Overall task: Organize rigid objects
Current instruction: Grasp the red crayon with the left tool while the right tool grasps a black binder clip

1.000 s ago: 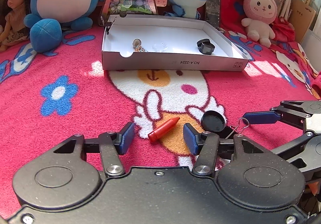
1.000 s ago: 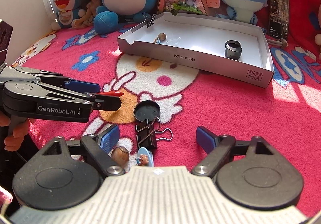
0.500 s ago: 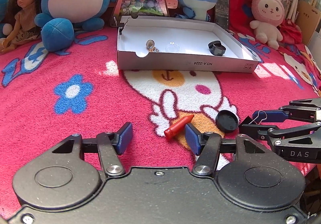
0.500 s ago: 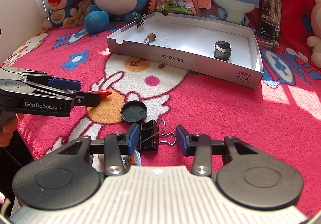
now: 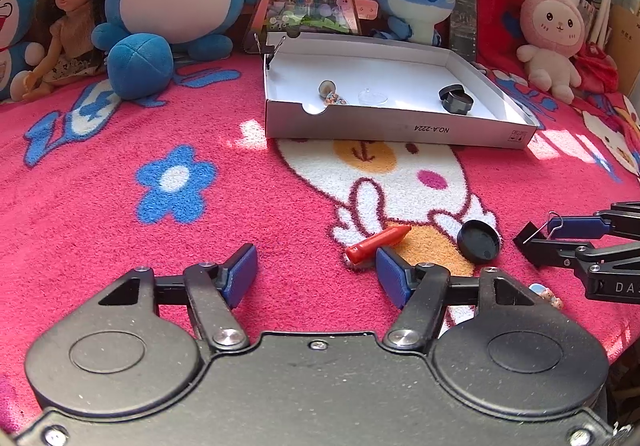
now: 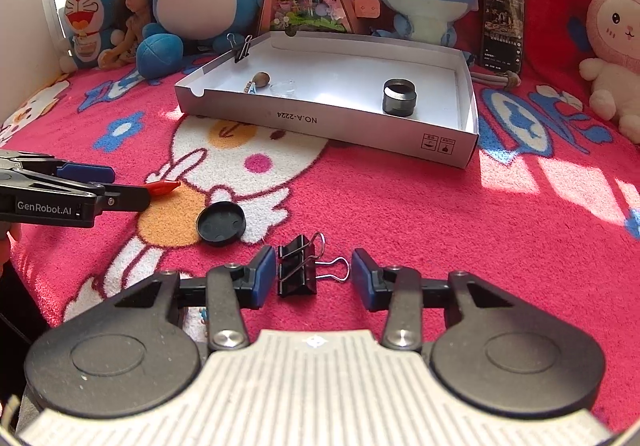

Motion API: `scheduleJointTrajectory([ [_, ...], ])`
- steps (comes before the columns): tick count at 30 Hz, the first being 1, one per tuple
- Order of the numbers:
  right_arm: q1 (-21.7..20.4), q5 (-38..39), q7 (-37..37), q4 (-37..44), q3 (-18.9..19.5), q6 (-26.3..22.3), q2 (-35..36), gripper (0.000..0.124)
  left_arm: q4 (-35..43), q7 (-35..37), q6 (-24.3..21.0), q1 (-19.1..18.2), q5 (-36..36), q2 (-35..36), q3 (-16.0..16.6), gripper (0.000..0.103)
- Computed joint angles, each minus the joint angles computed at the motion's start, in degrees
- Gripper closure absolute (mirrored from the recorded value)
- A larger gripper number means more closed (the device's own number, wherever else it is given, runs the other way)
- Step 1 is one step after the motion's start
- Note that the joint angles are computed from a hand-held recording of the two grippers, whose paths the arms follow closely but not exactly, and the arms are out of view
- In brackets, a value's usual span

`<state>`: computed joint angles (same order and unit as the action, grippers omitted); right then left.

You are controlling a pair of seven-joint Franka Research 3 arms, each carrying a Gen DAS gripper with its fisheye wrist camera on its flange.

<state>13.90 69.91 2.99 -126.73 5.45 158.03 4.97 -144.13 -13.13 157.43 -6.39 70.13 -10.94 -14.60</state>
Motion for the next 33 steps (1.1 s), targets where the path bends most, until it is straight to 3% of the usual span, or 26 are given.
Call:
scheduleJointTrajectory([
  [6, -0.2, 0.19, -1.03, -0.19, -0.22, 2.09, 0.1, 0.06, -0.47, 0.41, -1.86, -0.12, -1.63, -0.64, -0.16, 0.037],
  [10, -0.12, 2.08, -1.2, 0.87, 0.22, 6.72, 1.49, 0.058, -0.32, 0.85, -2.81, -0.4, -1.87, -0.63, -0.53, 0.034],
  [15, -0.5, -3.09, 7.15, 2.19, 0.13, 9.67, 3.43, 0.053, 0.05, 1.04, -3.62, -0.89, -1.75, -0.34, -0.73, 0.033],
  [20, -1.58, -1.14, 6.91, 2.45, 1.81, 13.34, 3.96, 0.053, 0.39, 0.27, -3.32, -1.21, -1.19, -0.13, -0.77, 0.033],
  [22, -2.08, 0.08, 7.14, 2.33, 2.14, 12.76, 3.58, 0.053, 0.46, -0.78, -2.86, -1.3, -0.66, -0.13, -0.82, 0.032],
  [27, -2.66, 6.44, 2.94, 1.45, 1.59, 6.03, 1.15, 0.053, 1.62, -4.35, -2.24, -1.58, 2.55, 0.85, -1.27, 0.03],
  [33, -0.55, 13.13, -3.75, 0.98, 0.91, 5.31, 0.29, 0.049, 4.01, -5.73, -3.18, -3.11, 4.47, 3.48, -0.97, 0.029],
])
